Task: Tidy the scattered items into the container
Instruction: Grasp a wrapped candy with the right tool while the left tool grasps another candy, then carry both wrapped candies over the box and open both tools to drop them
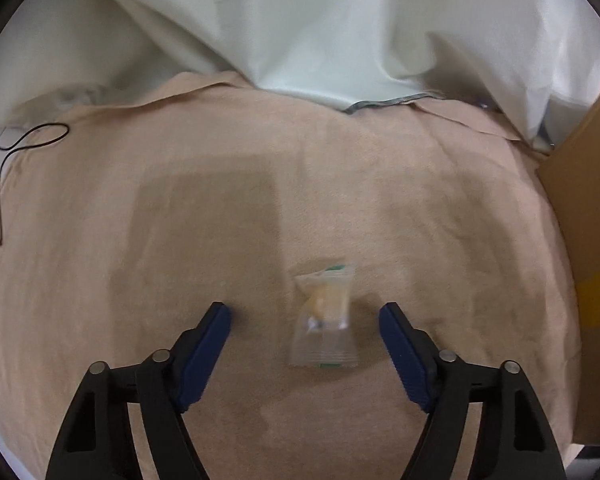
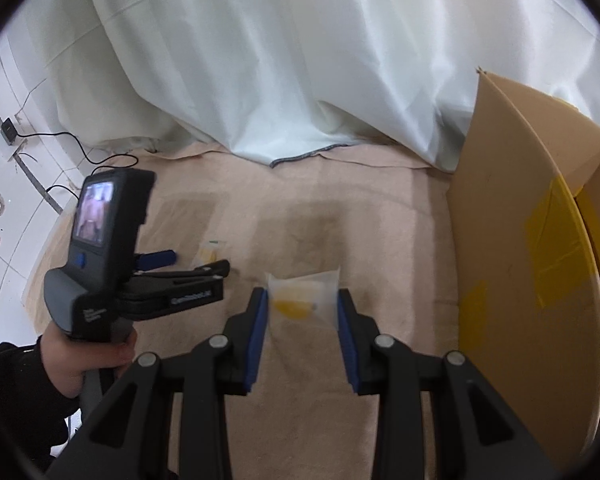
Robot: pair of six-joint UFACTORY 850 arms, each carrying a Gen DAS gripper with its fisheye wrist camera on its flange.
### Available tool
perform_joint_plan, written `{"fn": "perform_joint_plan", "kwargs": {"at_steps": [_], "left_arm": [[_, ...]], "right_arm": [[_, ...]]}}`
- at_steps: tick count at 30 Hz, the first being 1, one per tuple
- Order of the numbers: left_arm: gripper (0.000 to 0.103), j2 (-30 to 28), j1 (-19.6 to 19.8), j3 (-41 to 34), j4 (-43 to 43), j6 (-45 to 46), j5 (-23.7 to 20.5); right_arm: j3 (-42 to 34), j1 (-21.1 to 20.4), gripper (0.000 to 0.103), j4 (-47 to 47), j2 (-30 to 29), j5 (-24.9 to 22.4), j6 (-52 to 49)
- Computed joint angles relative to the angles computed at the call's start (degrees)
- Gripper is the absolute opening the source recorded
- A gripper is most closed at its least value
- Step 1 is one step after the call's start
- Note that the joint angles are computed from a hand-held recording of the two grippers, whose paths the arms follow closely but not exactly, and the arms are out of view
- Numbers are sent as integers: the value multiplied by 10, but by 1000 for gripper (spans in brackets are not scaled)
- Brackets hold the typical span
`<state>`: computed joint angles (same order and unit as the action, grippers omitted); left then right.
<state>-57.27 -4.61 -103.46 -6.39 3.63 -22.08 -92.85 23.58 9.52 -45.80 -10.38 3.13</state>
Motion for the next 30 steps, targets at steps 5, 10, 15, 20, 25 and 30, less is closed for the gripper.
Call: {"fn": "perform_joint_plan", "kwargs": {"at_steps": [5, 10, 15, 20, 25, 30], "left_arm": [[27, -1, 4, -6, -27, 25, -2], [22, 4, 17, 0, -99, 94, -8], [21, 47, 21, 50, -113, 118, 12], [21, 122, 28, 109, -139, 133, 18], [21, 177, 30, 149, -147, 149, 17], [21, 200, 24, 172, -97, 111, 32]], "right_arm": [[11, 1, 38, -2, 9, 9, 4], [8, 0, 38, 3, 9, 7, 6], [13, 3, 38, 9, 19, 14, -10], [15, 7, 38, 122, 38, 11, -146], [15, 12, 38, 214, 46, 8, -254], [7, 10, 38, 247, 38, -2, -285]]}}
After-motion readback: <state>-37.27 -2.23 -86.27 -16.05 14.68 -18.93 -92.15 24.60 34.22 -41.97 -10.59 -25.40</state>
